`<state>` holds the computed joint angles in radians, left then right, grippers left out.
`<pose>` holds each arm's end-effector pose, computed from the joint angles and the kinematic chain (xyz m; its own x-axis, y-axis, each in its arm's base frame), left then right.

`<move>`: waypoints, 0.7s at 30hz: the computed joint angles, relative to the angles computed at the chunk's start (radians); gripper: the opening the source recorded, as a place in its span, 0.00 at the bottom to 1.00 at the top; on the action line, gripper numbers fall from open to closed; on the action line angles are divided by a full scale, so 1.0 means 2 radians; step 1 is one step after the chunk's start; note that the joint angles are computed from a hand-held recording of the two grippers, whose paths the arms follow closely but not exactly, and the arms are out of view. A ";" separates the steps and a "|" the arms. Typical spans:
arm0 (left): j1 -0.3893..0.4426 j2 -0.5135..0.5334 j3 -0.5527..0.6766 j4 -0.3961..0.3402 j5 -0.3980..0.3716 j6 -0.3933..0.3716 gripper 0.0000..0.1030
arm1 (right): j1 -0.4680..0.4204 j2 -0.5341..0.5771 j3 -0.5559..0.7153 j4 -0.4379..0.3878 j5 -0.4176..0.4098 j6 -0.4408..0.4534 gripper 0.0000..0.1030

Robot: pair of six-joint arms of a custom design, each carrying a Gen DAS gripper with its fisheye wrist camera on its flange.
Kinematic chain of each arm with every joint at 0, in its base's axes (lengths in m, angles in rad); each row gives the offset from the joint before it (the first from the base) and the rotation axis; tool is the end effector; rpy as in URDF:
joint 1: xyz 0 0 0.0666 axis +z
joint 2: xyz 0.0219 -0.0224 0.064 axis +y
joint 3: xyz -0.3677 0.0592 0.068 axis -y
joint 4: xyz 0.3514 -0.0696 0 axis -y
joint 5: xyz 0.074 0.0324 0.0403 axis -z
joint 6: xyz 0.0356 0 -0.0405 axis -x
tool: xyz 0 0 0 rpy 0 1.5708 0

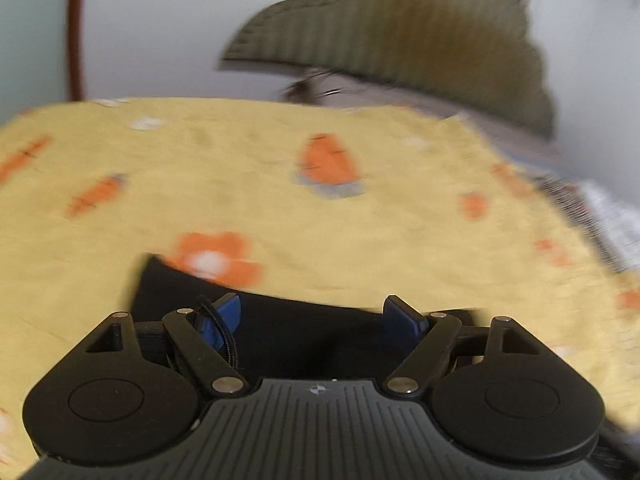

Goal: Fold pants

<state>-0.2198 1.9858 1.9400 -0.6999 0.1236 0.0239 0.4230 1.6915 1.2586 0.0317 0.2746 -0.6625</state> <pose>0.6466 -0.1494 0.3493 -0.6693 0.1252 -0.7324 0.2888 0.9520 -0.1012 0.5077 0.2175 0.2976 -0.3838 0.4765 -0.7910 0.0870 0.8714 0.4828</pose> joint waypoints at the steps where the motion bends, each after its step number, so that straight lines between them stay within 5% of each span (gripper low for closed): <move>1: 0.002 0.013 0.017 -0.015 -0.018 -0.012 0.78 | 0.000 0.011 0.018 -0.010 -0.016 0.015 0.23; 3: 0.006 0.039 0.047 -0.029 -0.048 -0.027 0.78 | -0.003 0.050 0.077 -0.059 -0.036 0.051 0.24; 5: 0.007 0.070 0.078 -0.038 -0.077 -0.038 0.78 | -0.003 0.087 0.139 -0.132 0.008 0.059 0.25; 8: 0.009 0.107 0.120 -0.052 -0.110 -0.056 0.78 | -0.003 0.092 0.150 -0.176 0.074 0.044 0.38; 12: 0.016 0.049 0.029 0.025 -0.079 -0.048 0.78 | 0.007 0.031 0.063 -0.120 0.117 0.031 0.39; 16: 0.009 -0.010 -0.052 0.062 -0.040 -0.063 0.79 | 0.025 0.001 0.027 -0.086 0.058 0.064 0.39; 21: -0.002 -0.071 -0.152 0.113 -0.010 -0.119 0.81 | 0.045 -0.022 -0.006 -0.080 0.038 0.021 0.39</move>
<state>-0.2243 1.8442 1.6368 -0.4738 0.1042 -0.2138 0.5132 1.6471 1.2459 -0.1281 0.3506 -0.6201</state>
